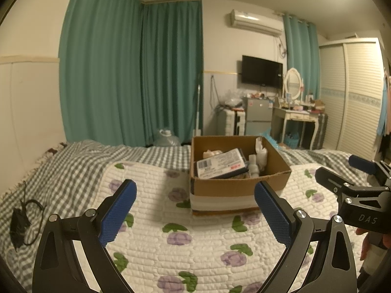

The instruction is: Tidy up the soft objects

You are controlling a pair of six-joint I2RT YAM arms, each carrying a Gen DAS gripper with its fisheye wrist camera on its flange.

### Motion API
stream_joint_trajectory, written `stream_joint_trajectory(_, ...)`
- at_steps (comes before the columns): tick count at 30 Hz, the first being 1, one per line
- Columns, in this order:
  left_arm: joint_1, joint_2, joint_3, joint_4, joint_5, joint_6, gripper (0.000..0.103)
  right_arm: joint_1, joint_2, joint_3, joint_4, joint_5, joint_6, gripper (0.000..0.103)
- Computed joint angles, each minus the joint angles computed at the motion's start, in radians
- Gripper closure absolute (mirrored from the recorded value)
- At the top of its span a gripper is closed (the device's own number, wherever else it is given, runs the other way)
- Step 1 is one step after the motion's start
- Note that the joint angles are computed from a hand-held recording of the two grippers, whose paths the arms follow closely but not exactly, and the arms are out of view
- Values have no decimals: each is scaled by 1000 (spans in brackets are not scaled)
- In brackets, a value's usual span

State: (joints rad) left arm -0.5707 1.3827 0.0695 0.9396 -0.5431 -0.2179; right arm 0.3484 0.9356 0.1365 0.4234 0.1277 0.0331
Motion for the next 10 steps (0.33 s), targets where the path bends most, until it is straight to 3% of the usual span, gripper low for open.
stream_joint_trajectory(10,-3,1,-10,6,-1,-10,4,-14,3,-5,4,-16,-5,0)
